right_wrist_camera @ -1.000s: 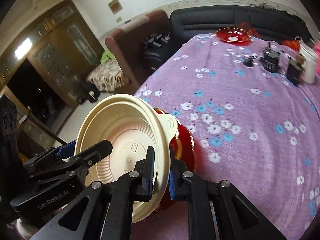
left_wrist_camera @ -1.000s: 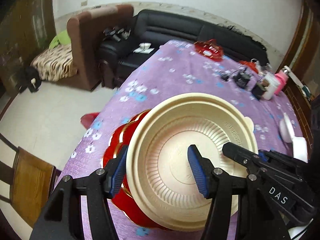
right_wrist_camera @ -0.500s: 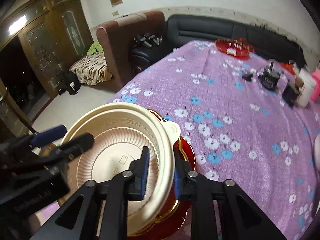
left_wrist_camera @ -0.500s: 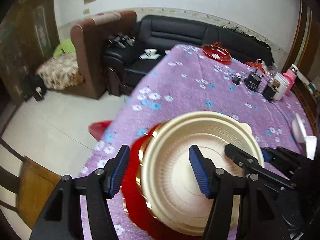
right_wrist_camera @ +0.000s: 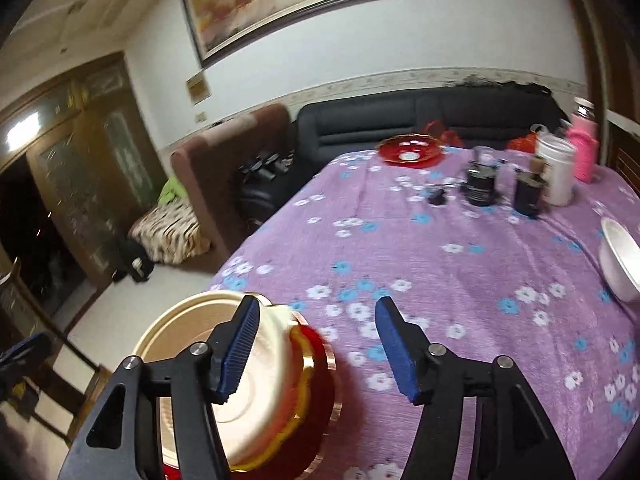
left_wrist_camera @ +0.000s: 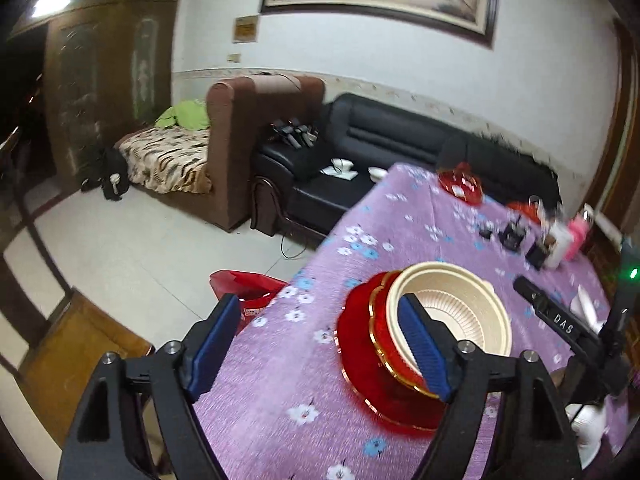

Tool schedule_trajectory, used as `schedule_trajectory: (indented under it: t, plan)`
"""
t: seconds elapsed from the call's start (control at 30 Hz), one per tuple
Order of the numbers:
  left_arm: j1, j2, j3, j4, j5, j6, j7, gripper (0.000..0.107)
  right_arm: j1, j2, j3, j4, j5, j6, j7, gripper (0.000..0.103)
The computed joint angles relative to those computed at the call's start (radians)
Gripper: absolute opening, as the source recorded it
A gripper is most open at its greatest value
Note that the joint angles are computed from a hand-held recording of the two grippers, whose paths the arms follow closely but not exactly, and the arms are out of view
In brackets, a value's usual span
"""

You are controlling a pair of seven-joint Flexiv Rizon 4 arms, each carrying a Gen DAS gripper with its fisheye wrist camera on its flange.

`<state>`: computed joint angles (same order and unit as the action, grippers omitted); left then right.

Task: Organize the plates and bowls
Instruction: 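Open the right gripper and withdraw from the beige bowl, then move the right gripper to the upside-down white bowl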

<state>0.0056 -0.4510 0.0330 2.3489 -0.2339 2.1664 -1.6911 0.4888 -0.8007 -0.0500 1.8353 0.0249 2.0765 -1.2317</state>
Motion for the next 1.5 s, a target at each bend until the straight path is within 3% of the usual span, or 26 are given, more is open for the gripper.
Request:
schedule_trajectory:
  t: [0.1, 0.2, 0.47, 0.77, 0.9, 1.07, 1.27, 1.5]
  plan:
    - [0.022, 0.023, -0.013, 0.04, 0.023, 0.044, -0.055, 0.082, 0.001, 0.001, -0.019, 0.008, 0.042, -0.006, 0.02, 0.066]
    - [-0.026, 0.036, 0.005, 0.062, -0.012, 0.098, -0.056, 0.082, -0.021, 0.003, -0.018, 0.018, 0.055, -0.01, 0.043, 0.066]
    - [-0.23, 0.034, 0.01, 0.042, -0.216, 0.18, 0.104, 0.087, -0.068, 0.006, -0.015, 0.082, 0.058, 0.046, 0.035, 0.066]
    - [-0.345, 0.022, -0.043, 0.011, -0.32, 0.189, 0.214, 0.089, -0.153, 0.025, 0.039, 0.191, 0.028, 0.173, 0.007, 0.067]
    - [-0.33, -0.003, -0.083, -0.025, -0.262, 0.146, 0.17, 0.09, -0.195, 0.042, 0.055, 0.252, 0.007, 0.229, -0.008, 0.068]
    - [-0.278, -0.07, -0.159, -0.126, -0.089, 0.022, 0.098, 0.09, -0.232, 0.064, 0.058, 0.347, 0.013, 0.316, -0.044, 0.074]
    - [-0.2, -0.162, -0.274, -0.256, 0.107, -0.145, 0.02, 0.09, -0.243, 0.101, -0.005, 0.437, 0.117, 0.325, -0.099, 0.074]
    - [-0.263, -0.159, -0.199, -0.275, 0.103, -0.188, 0.017, 0.09, -0.226, 0.099, -0.129, 0.345, 0.276, 0.224, -0.158, 0.074]
